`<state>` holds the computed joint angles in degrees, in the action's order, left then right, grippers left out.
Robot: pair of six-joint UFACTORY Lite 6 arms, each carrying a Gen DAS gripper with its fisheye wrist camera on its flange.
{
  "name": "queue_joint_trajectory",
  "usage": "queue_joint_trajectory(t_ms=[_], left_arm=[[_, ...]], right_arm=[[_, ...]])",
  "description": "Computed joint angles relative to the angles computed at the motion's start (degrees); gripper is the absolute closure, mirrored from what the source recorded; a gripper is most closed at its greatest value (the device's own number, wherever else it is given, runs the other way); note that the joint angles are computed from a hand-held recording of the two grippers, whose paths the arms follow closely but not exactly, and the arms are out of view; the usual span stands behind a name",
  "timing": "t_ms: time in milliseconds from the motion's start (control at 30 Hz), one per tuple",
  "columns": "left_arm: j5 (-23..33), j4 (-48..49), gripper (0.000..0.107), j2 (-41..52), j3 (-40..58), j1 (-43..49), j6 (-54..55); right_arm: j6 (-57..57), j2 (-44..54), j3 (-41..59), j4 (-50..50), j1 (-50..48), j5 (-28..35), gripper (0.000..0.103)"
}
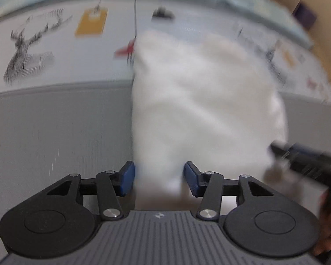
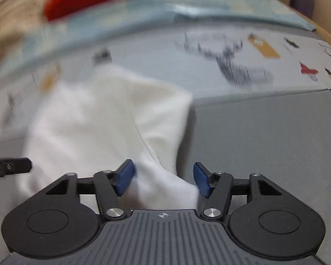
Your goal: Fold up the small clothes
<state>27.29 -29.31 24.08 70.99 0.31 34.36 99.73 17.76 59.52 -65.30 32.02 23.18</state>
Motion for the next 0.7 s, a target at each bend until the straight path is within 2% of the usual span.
queue_joint_trajectory(t_ms=[67, 133, 200, 300, 367, 400, 433, 467, 500, 567, 633, 700], left_arm=[[-2.26, -3.07, 0.051, -3.13, -2.29, 0.15, 2.06], [-2.63, -10.87, 0.051, -6.62, -5.23, 1.06, 10.09], [-1.58, -9.07, 0.051, -5.72, -5.49, 1.10, 9.82], [-1.99, 7.42, 0.048, -4.15, -6.73, -1.76, -3.06], [-6.54, 14.88, 0.046, -9.23, -11.77, -3.94, -9.68], [-9.90, 20.83, 0.045, -13.10, -15.02, -5.31, -15.37], [-13.79, 26.83, 0.038, -18.17, -19.09, -6.37, -20.63], [-16.26, 32.45, 0.026, -22.48, -22.30, -7.21, -25.98], [-18.10, 35.66, 0.022, -27.41, -25.67, -7.75, -29.08], [-18.18, 41.10, 0.017, -36.96, -30.69, -8.74, -35.31], [-14.88, 49.34, 0.017, -46.46, -34.14, -11.13, -45.72], [-10.56, 53.19, 0.016, -57.92, -38.03, -13.77, -51.86]], right_arm=[[-2.06, -1.35, -0.58, 2.84, -0.44, -0.06, 0.036], [3.92, -3.45, -2.53, -2.00, 0.08, 1.53, 0.037], [5.97, -6.17, -4.28, -3.96, 0.16, 2.19, 0.039], [-7.39, -5.56, -3.48, 6.33, -1.19, 1.66, 0.039], [-17.87, -2.58, -1.37, 14.91, -0.73, 5.85, 0.039], [-19.96, -3.11, -1.16, 16.09, -0.36, 8.73, 0.039], [-19.64, -5.24, -2.15, 15.19, -0.25, 9.74, 0.040], [-16.93, -7.92, -3.70, 12.24, 0.22, 10.58, 0.042], [-13.30, -11.34, -5.60, 8.42, 1.29, 12.33, 0.042], [-8.72, -17.99, -9.07, 3.51, 3.78, 15.65, 0.041], [-4.93, -26.69, -13.70, 0.00, 7.65, 18.75, 0.038], [-3.24, -34.83, -18.00, -1.34, 12.48, 21.86, 0.032]])
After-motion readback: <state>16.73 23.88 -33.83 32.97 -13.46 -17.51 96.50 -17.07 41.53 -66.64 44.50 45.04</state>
